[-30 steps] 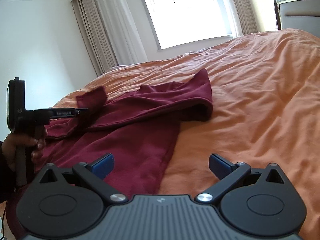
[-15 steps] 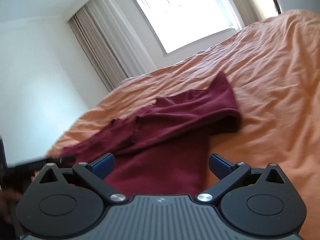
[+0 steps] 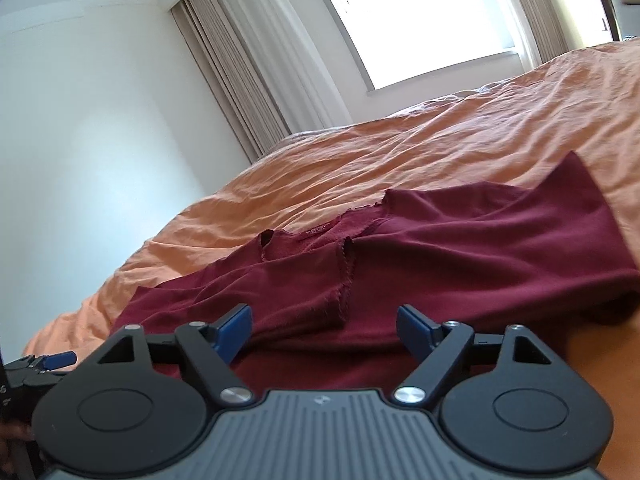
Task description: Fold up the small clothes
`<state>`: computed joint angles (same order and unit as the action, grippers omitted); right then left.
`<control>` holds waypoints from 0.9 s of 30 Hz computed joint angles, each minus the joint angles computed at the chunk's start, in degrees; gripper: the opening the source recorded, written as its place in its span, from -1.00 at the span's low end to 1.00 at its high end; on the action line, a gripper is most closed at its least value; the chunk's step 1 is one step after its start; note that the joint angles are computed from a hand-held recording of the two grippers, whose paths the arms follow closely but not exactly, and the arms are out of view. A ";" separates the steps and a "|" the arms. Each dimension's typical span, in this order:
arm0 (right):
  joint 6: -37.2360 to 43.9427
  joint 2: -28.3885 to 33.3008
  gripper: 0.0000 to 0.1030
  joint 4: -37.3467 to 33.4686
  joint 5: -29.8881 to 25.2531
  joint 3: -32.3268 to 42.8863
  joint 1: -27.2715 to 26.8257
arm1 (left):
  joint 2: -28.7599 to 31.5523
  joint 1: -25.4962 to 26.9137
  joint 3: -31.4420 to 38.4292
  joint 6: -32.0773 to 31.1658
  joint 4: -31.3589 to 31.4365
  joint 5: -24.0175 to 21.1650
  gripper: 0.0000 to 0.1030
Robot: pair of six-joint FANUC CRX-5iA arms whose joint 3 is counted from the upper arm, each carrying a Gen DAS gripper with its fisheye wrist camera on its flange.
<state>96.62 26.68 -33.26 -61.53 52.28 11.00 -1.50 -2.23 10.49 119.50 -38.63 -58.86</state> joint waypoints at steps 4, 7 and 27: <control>-1.57 2.33 0.54 2.07 0.42 1.61 1.40 | 0.63 3.18 -1.19 -2.64 3.20 4.54 0.97; -2.29 2.05 0.22 4.51 3.17 -0.56 2.47 | 2.04 3.47 -0.66 -2.62 2.62 5.83 0.86; -0.08 0.25 -0.53 3.32 8.52 -6.50 2.28 | -1.86 8.76 -6.55 -12.78 12.81 12.77 -0.41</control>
<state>96.54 26.93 -29.94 -53.02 45.78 13.28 -3.36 6.52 3.94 106.72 -25.83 -46.08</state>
